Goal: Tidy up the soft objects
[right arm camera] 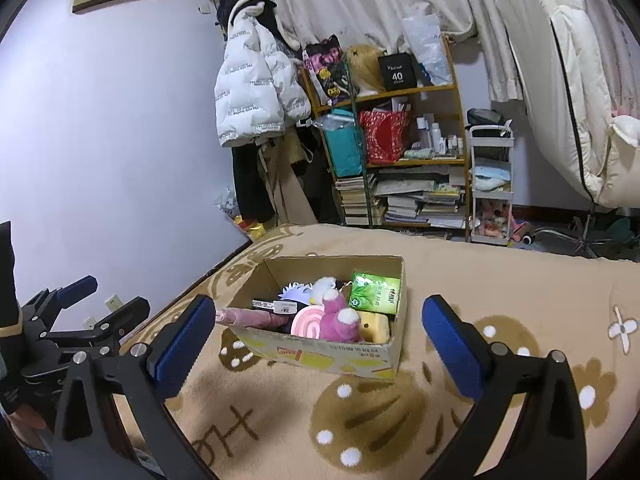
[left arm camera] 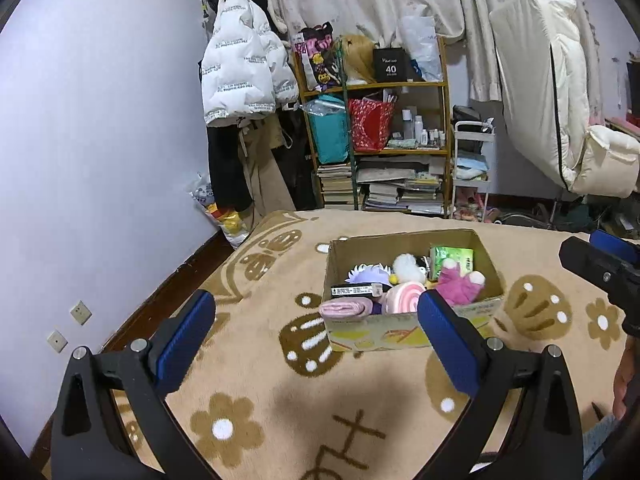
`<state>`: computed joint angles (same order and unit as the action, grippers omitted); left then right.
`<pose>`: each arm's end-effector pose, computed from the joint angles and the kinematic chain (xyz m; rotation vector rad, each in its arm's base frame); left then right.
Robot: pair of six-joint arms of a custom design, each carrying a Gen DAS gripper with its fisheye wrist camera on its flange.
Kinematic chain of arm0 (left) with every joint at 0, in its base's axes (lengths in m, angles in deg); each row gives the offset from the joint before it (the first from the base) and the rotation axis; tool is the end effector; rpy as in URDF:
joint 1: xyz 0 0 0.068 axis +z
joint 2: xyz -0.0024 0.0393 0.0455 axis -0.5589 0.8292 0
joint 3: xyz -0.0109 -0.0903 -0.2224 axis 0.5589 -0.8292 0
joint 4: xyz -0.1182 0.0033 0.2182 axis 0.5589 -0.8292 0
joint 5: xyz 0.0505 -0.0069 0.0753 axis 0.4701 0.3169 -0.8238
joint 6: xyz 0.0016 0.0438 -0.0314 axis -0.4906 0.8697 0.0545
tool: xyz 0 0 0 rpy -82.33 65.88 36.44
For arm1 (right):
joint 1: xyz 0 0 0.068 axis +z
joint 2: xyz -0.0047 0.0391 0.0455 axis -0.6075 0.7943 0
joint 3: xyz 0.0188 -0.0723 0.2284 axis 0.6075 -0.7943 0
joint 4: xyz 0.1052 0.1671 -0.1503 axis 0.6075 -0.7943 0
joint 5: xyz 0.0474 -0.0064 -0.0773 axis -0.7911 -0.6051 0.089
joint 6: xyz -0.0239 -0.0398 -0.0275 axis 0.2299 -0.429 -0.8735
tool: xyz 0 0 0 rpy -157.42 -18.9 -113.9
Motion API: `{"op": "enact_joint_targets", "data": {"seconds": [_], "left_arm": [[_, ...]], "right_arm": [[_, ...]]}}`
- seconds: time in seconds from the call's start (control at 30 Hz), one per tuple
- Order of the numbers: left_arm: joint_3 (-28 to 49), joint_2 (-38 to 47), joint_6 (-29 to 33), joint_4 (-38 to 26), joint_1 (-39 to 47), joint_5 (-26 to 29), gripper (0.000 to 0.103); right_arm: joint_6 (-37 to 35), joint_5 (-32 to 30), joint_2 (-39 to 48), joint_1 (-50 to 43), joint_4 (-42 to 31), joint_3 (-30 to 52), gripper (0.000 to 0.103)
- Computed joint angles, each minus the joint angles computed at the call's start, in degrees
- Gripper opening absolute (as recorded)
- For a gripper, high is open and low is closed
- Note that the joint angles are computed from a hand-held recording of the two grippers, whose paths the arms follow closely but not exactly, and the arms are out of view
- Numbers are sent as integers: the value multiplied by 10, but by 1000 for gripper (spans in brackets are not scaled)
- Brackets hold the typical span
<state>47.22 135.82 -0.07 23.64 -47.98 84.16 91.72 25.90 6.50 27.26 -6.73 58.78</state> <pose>0.2115 -0.0526 0.3604 0.4411 2.0551 -0.0317 0.1591 0.2683 0.3261 0.3073 2.0083 0.1786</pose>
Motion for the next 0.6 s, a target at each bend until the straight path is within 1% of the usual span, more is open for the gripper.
{"op": "enact_joint_targets", "data": {"seconds": [0.13,0.27,0.37,0.43,0.6], "left_arm": [[-32,-48,-2,3,9,18,100],[-75,-92,9,20,8,13,100],[-106,-118,-6,40,10,23,100],[-116,-122,-10,46,15,36,100],[-133,-124,0,53,-2,14,100]], "right_arm": [[16,31,-3,26,-6,-14,103],[45,63,3,45,-28,-19,103],[68,64,11,47,-48,-19,103],[79,65,15,50,-60,-18,103],[116,74,19,60,-84,-30,103]]}}
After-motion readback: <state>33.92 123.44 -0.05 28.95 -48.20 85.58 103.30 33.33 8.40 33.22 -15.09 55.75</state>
